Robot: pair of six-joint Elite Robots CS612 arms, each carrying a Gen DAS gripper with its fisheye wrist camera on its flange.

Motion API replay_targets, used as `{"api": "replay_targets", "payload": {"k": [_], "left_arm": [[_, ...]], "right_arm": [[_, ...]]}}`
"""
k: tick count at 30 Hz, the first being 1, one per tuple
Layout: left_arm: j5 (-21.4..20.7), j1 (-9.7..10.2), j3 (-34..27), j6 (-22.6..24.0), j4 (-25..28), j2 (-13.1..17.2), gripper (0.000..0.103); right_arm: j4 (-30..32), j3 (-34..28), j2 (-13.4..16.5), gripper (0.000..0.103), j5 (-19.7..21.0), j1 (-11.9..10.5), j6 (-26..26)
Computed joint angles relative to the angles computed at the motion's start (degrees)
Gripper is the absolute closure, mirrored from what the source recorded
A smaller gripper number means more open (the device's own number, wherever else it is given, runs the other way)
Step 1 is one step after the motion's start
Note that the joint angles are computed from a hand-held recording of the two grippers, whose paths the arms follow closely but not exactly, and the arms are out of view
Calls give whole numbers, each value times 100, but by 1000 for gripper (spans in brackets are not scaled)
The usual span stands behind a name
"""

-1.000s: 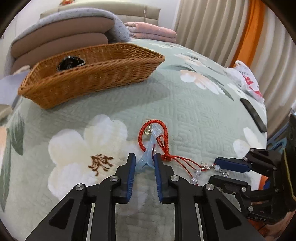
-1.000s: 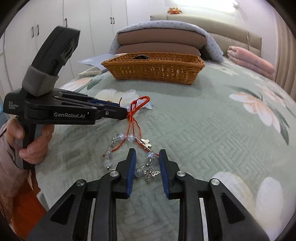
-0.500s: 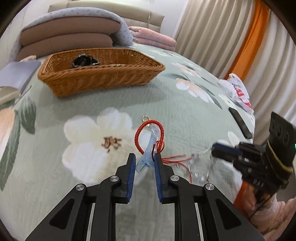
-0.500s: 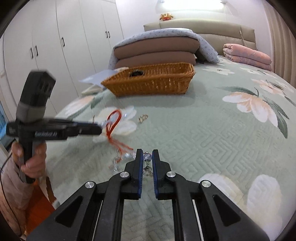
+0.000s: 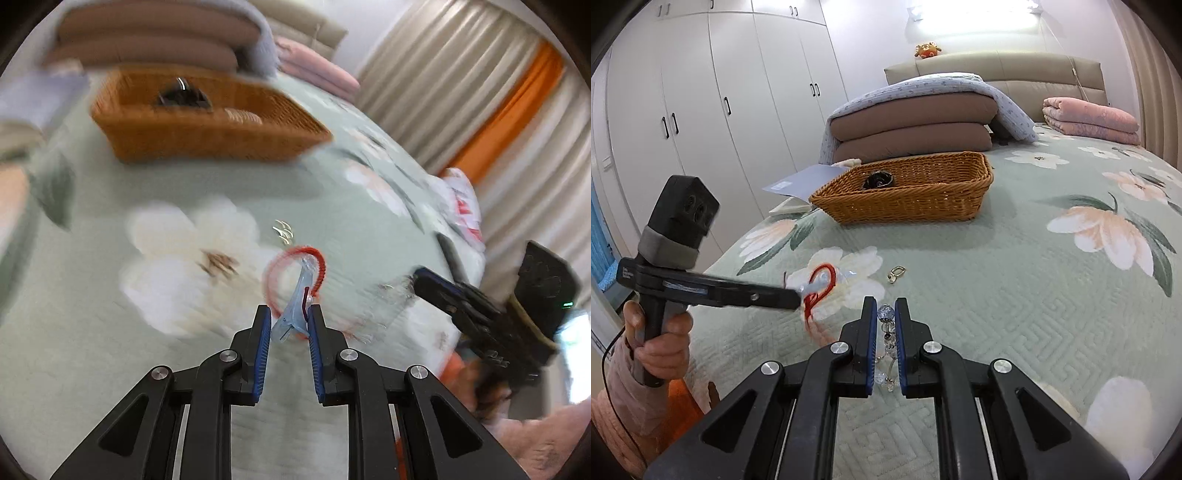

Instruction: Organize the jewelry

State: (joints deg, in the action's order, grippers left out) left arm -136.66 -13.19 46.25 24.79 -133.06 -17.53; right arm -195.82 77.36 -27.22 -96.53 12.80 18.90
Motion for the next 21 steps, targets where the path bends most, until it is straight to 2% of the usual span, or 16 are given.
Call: {"api": "replay_targets", "payload": {"k": [1,2,4,9,12,14,15,17,18,19,21], "left_arm": [[-326,30,-83,108,378,35,83],[-412,44,-117,158,517,44,83],[-267,33,58,135,413,-54,83],[81,-1,256,88,623,-165,83],[-89,34,221,91,811,-132,83],[-492,87,91,142,1023,-54,83],[-556,101,105,64,906,-51,83],[-435,105,130,-166,627,-43,83],[-452,110,73,-169,730,-12,83],[-289,97,118,-240,656,-28,83],[425,53,454,-423,80,-177,83]], "right_arm": [[5,5,4,92,13,-9,28],[15,16,6,92,27,-20,65],[45,19,14,92,71,-42,128],[-37,47,20,92,120,-57,179],[4,28,29,92,92,-47,170],[62,17,35,92,84,-44,168],[83,12,40,92,78,-44,180],[109,3,48,92,66,-46,209],[124,8,47,92,53,-49,217],[149,14,46,92,40,-52,231],[165,23,48,92,70,-65,271]]}}
